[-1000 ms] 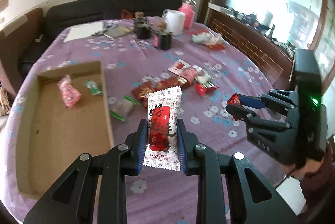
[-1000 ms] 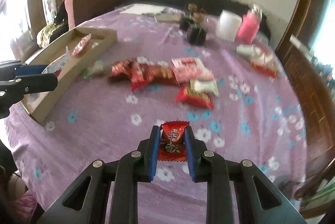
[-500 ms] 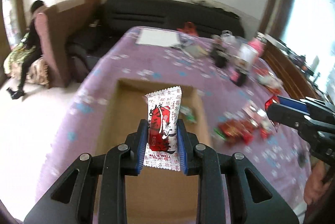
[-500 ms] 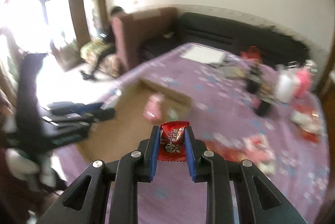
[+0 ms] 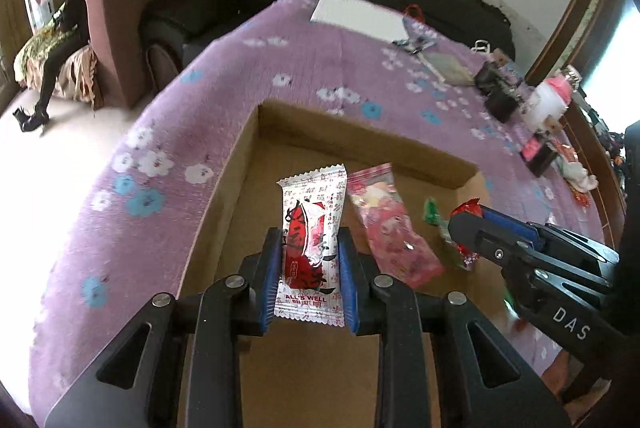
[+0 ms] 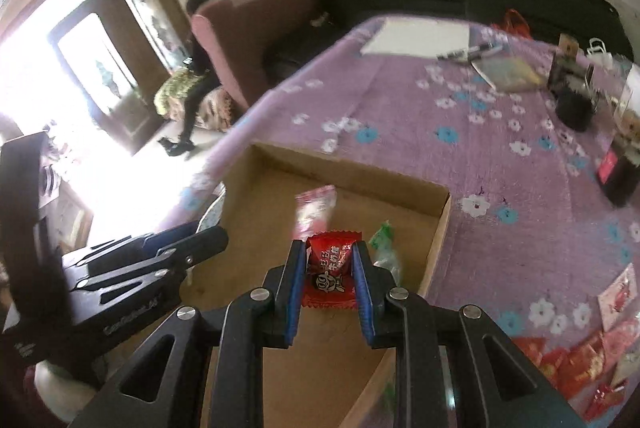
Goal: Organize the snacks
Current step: 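Carry both packets into the cardboard tray and open both tools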
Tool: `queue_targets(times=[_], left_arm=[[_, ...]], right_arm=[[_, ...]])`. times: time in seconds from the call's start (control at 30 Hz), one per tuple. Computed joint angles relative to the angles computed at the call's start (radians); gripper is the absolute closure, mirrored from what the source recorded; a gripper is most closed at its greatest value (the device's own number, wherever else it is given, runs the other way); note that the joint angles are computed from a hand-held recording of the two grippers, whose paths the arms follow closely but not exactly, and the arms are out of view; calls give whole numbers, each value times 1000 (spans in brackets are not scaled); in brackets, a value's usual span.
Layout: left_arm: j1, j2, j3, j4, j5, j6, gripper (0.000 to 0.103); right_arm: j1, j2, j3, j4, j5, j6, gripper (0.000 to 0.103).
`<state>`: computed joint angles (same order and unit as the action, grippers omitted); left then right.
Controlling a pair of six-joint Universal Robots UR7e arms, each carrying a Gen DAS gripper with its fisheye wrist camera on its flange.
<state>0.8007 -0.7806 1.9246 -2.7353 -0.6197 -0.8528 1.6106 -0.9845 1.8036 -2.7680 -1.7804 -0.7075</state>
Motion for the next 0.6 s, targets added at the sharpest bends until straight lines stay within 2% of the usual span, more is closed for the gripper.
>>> queue_targets(times=[0.13,0.23,0.37,0.43,0.53,0.6], left_arm=[[37,13,-23,14,-23,-19,78],[30,24,-33,26,-6,-24,74],[17,16,-17,14,2,-44,68],[-2,6,1,20,22,-70,68],[-47,-8,37,33,69,-123,67],[-85,-17,58,91,118,-199,67]], right_arm=[[8,62,-36,-30,-51,1,77],[8,84,-50,-45,-69,6,76],[15,78,-27,-118,-81,-22,64],[22,58,8,-188,-85,-51,60],[32,30,75,-347,-102,-114,46],[31,3,124,-435,-101,-141,43]])
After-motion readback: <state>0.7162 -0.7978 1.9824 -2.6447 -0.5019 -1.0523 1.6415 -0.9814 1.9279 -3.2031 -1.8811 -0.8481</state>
